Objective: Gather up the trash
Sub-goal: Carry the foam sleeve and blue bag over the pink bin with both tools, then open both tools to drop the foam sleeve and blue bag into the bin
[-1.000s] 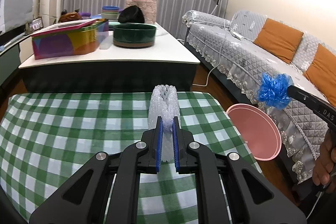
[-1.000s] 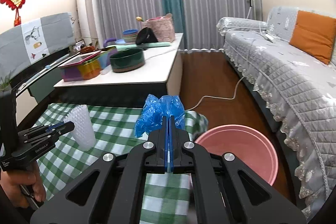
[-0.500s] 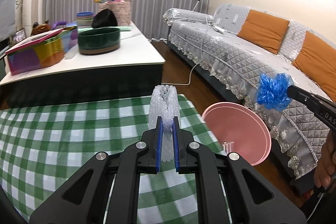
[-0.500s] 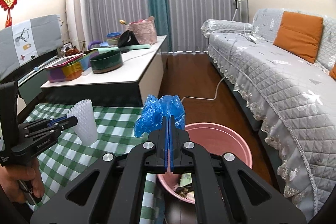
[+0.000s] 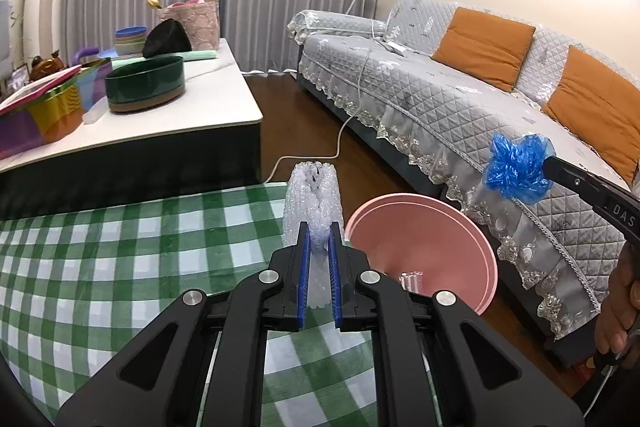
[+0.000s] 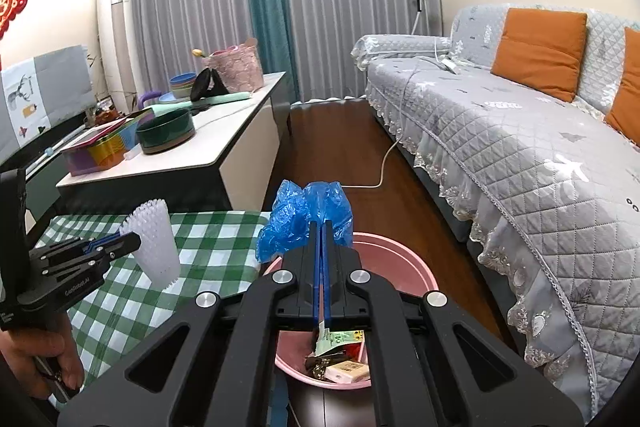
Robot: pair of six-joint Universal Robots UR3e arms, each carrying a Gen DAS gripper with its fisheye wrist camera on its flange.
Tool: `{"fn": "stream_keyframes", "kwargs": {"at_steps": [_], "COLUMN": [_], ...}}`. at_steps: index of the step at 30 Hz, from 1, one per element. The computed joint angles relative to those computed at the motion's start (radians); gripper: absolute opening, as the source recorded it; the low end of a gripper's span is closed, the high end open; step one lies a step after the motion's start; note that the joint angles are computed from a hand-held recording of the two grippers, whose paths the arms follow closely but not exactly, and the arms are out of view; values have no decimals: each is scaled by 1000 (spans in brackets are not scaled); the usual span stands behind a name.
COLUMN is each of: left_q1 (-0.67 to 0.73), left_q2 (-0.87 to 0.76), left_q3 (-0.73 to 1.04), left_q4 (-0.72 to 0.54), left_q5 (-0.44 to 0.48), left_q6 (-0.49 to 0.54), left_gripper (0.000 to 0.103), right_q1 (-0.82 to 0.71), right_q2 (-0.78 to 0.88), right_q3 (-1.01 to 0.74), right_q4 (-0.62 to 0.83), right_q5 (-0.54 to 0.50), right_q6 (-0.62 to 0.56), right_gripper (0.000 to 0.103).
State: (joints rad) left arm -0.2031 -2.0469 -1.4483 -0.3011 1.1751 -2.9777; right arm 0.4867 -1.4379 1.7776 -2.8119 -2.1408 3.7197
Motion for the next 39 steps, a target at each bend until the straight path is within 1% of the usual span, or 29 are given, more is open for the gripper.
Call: {"fn": "stream_keyframes", "kwargs": {"at_steps": [6, 13, 19, 33, 39], "left_q1": [-41, -96, -133, -170, -173], "left_q2": [-47, -138, -214, -401, -449], "left_q3": [81, 225, 344, 641, 714], "left_q4": [-29, -70, -113, -263, -306], "left_q5": [28, 58, 78, 82, 68], "left_q6": [-1, -25, -35, -47, -48], "left_gripper": [9, 9, 9, 9, 9], "right_q1": [-33, -78, -102, -173, -188], "right_q2": [-16, -23, -3, 37, 51], "right_q3": [15, 32, 26, 31, 29], "right_q4": [-14, -24, -31, -37, -28], "right_q5": [12, 37, 31, 73, 86], "right_q6": [-1, 10, 9, 21, 28], "right_gripper": [1, 1, 1, 1, 1]}}
